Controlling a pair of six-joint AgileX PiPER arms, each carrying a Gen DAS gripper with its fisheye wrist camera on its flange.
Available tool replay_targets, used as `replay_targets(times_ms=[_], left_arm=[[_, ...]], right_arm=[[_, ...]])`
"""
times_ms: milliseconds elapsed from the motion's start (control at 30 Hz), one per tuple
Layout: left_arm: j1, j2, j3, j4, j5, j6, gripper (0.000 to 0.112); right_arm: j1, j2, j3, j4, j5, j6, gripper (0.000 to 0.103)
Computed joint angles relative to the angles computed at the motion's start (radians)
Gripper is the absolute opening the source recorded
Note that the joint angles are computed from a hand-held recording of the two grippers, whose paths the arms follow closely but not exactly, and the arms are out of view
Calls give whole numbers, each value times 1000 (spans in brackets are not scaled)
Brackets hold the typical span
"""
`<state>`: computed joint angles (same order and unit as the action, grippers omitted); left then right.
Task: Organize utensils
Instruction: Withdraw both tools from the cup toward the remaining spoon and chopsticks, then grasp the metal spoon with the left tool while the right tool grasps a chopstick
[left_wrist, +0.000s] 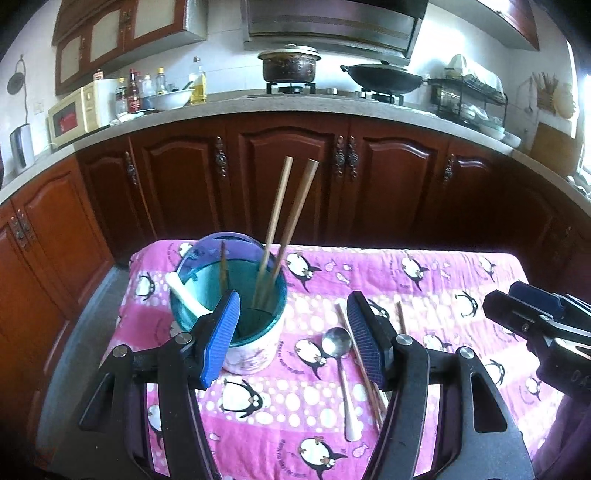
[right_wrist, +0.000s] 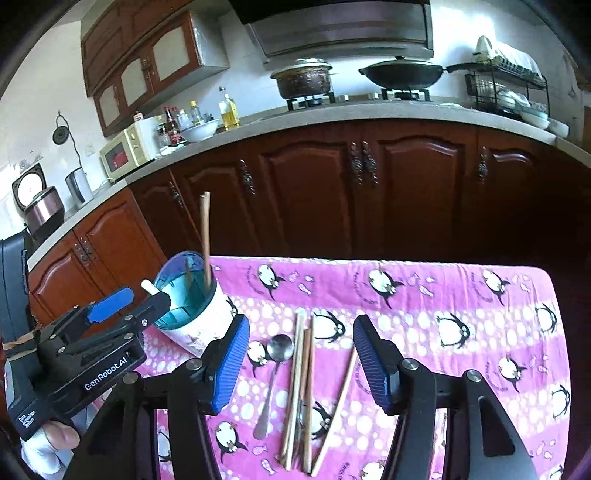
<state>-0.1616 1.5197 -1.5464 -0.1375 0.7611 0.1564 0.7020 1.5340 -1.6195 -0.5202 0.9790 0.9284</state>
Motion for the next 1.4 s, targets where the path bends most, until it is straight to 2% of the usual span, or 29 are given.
replay_targets(times_ms=[200,300,400,500,633,900,1000,1067,1100,1133,1167,1200,1233,1267,1300,1333,1400], left_arm=[[-7,9,13,-22,0,31,60],[20,31,6,-85,31,81,60],[76,65,7,-199,87,161,60],[104,94,35,-241,128,202,60],[95,110,100,-236,122,234,60],[53,216,55,-241,155,233,60],[27,273,8,-226,154,202,60],[12,315,-32,-212,168,179,58],[5,335,-51,-212,179,173,56],[-4,360,-75,-209,198,163,48],[-8,379,-91,-206,214,158,39],[-10,395,-100,-204,221,158,35],[-14,394,-90,-200,200,160,31],[-14,390,-79,-212,183,176,23],[-9,395,-85,-227,192,186,18],[-3,400,-92,-245,202,191,7],[5,394,-88,-251,215,190,5]], right_arm=[[-29,-14,53,34,-20,-6,56],[-46,-10,80,68,-44,-17,56],[-89,2,116,163,-100,-69,56],[-153,35,156,333,-178,-174,55],[-193,159,114,444,-189,-296,36],[-285,348,16,615,-188,-437,23],[-337,371,37,760,-225,-525,17],[-351,379,41,802,-241,-558,13],[-357,384,38,825,-243,-580,9],[-362,384,44,845,-247,-594,6],[-365,376,53,855,-251,-602,5],[-361,362,64,825,-246,-591,5],[-365,344,78,813,-240,-590,5],[-368,323,105,807,-244,-590,5],[-376,297,141,817,-250,-597,5],[-382,274,171,826,-255,-598,5],[-398,224,239,875,-259,-632,5]])
